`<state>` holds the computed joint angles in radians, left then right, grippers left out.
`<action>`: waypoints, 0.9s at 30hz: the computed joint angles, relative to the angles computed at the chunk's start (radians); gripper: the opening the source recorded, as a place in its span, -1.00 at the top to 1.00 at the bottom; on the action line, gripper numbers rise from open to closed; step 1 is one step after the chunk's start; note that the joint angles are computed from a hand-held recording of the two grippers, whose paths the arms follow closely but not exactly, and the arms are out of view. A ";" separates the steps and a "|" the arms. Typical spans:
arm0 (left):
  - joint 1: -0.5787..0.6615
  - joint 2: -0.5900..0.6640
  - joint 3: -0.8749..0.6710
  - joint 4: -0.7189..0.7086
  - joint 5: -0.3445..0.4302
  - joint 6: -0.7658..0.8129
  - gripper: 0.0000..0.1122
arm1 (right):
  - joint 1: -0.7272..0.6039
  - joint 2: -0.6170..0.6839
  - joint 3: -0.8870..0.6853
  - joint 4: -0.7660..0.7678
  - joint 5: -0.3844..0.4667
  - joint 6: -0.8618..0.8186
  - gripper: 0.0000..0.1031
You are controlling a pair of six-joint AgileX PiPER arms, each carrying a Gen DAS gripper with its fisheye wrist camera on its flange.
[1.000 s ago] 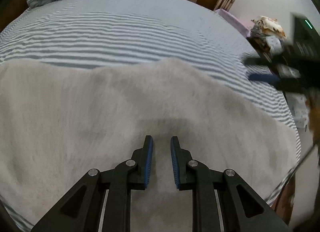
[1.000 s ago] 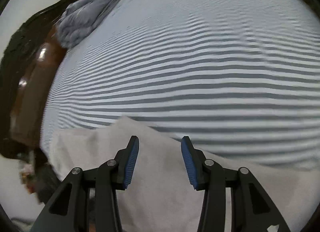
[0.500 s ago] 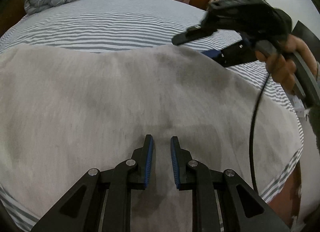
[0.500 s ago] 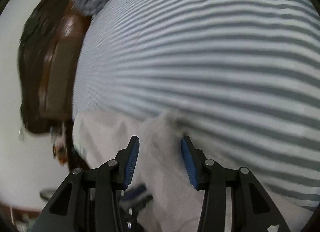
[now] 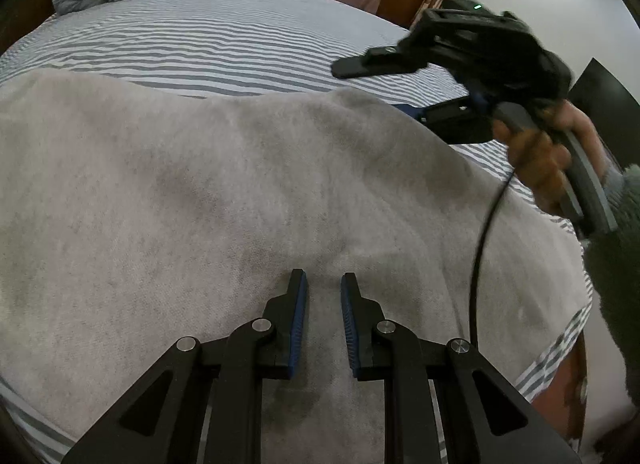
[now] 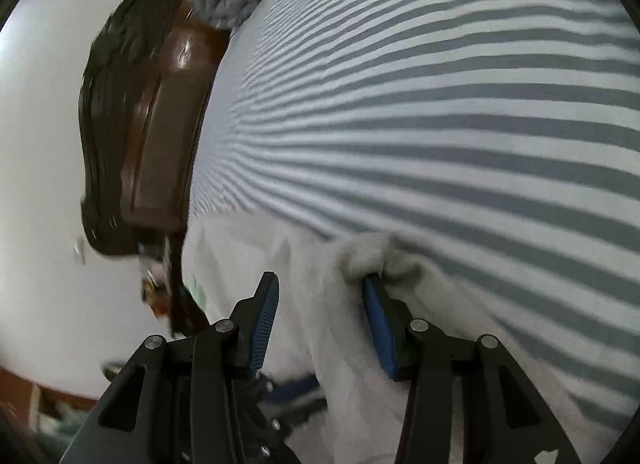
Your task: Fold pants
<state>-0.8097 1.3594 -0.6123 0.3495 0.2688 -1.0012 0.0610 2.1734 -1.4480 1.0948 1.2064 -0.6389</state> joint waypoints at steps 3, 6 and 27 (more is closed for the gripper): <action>-0.015 0.011 -0.007 0.044 0.000 -0.055 0.66 | 0.002 0.028 -0.029 0.009 -0.022 0.043 0.49; -0.020 0.006 -0.006 0.054 0.001 -0.068 0.66 | 0.022 -0.024 0.000 -0.054 -0.061 0.009 0.80; 0.011 -0.003 0.027 0.012 -0.041 -0.025 0.66 | 0.074 -0.244 0.235 -0.183 -0.219 -0.146 0.66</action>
